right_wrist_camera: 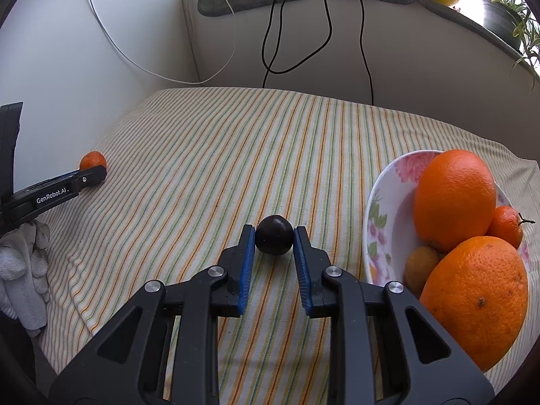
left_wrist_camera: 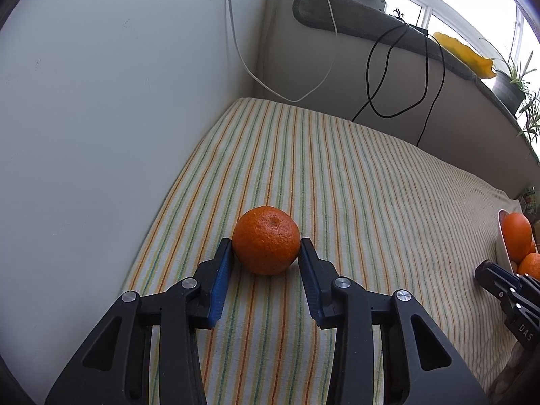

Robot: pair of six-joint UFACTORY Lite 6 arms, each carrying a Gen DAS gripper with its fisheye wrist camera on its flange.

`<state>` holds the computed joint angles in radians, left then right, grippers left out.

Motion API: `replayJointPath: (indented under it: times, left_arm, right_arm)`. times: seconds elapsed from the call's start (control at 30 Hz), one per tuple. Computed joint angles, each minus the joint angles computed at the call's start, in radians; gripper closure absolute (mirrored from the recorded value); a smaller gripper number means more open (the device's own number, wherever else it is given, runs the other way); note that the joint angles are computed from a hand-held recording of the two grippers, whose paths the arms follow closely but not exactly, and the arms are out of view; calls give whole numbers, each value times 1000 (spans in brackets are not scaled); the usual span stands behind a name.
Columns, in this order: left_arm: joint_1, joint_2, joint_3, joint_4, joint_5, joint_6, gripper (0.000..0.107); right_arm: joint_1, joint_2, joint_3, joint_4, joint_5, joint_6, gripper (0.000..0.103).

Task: Organize fruits
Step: 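Grasp the tangerine with left gripper while right gripper grasps the dark plum, then lift the tangerine and plum and carry both over the white floral plate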

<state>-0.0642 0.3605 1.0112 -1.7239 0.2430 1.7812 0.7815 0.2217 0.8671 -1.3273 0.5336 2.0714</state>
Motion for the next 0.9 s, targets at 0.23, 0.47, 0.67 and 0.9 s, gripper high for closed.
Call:
replayJointPath:
  times: [0.23,0.47,0.67,0.9]
  left_arm:
    - [18,-23,-26,-64,26,67,70]
    - [13,-114,-106,-96,55,107,70]
    - [-34,-254,-196,-65,69,61,70]
    - [-153,-417,-268,0,41,-47,70]
  right_arm:
    - [-8,-23,-31,-60,-27,57,79]
    - [11,-75,-72,-82,-30,83,79]
    - [54,-180,-135,-58,-10,78,79]
    - [124,-331,-210,-5,50,38,79]
